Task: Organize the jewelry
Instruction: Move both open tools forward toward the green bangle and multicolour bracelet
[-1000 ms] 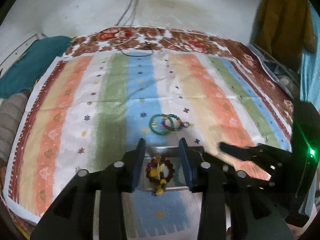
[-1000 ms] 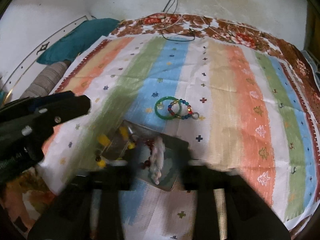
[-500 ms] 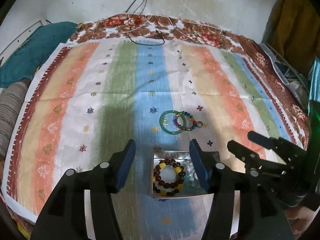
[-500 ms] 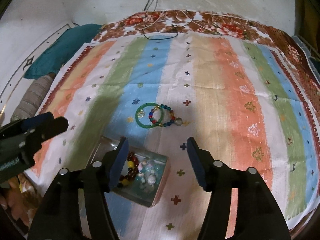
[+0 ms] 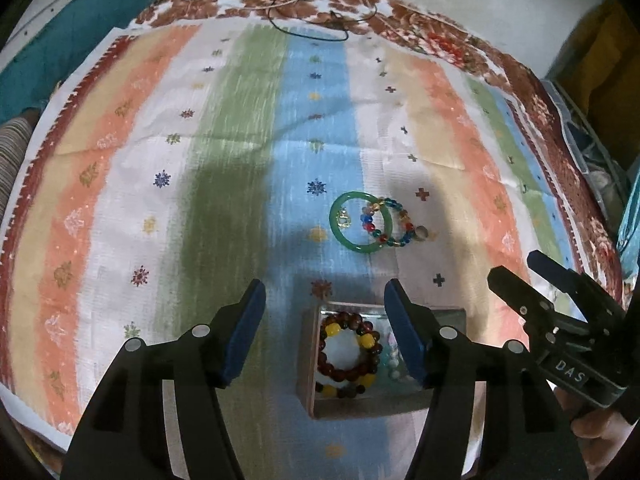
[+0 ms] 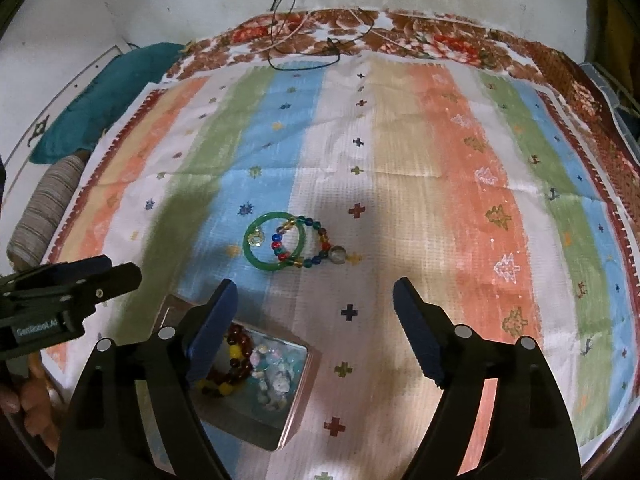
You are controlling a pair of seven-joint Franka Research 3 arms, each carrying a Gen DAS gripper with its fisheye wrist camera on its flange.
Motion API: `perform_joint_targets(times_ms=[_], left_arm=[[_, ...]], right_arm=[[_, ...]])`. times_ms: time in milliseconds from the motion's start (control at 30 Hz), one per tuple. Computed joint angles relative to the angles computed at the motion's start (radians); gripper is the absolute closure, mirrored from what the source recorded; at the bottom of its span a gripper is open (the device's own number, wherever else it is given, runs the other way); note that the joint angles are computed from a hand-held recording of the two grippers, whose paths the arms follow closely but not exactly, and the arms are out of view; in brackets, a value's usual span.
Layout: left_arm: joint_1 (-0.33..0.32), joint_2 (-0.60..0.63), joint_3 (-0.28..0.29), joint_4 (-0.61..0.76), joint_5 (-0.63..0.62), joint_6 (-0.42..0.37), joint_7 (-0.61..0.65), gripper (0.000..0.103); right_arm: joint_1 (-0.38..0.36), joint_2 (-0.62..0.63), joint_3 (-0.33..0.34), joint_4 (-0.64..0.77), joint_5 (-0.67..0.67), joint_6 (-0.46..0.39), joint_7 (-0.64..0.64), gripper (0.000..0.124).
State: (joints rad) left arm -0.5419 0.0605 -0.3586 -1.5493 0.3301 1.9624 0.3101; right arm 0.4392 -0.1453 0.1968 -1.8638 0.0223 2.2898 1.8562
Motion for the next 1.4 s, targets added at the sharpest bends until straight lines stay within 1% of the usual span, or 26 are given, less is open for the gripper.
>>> perform_joint_targets(times_ms=[333, 533, 667, 800, 867, 1033, 1400], left_arm=[[-0.005, 0.081, 0.014, 0.063, 0.003, -0.028, 0.059, 0.041], [-0.006, 0.122, 0.028, 0.092, -0.007, -0.036, 0.089, 0.041], [-0.005, 0.14, 0.033, 0.104, -0.019, -0.03, 0.104, 0.041], [-0.007, 0.163, 0.039, 0.123, -0.022, -0.034, 0.117, 0.041], [-0.004, 0.172, 0.043, 0.127, -0.03, -0.032, 0.12, 0.041], [0.008, 0.184, 0.048, 0.122, -0.058, -0.013, 0.132, 0.041], [0.03, 0.217, 0.055, 0.125, -0.105, 0.019, 0.168, 0.041]], right_arm=[[0.004, 0.084, -0.013, 0.065, -0.016, -0.023, -0.005, 0.044], [0.012, 0.119, -0.023, 0.092, -0.035, -0.018, 0.004, 0.044], [0.017, 0.15, -0.03, 0.119, -0.035, -0.031, 0.007, 0.044], [0.02, 0.163, -0.037, 0.122, -0.071, -0.001, 0.042, 0.044], [0.02, 0.175, -0.04, 0.131, -0.065, 0.003, 0.036, 0.044], [0.02, 0.216, -0.049, 0.165, -0.026, -0.029, 0.018, 0.044], [0.039, 0.289, -0.063, 0.243, -0.042, -0.063, 0.005, 0.044]])
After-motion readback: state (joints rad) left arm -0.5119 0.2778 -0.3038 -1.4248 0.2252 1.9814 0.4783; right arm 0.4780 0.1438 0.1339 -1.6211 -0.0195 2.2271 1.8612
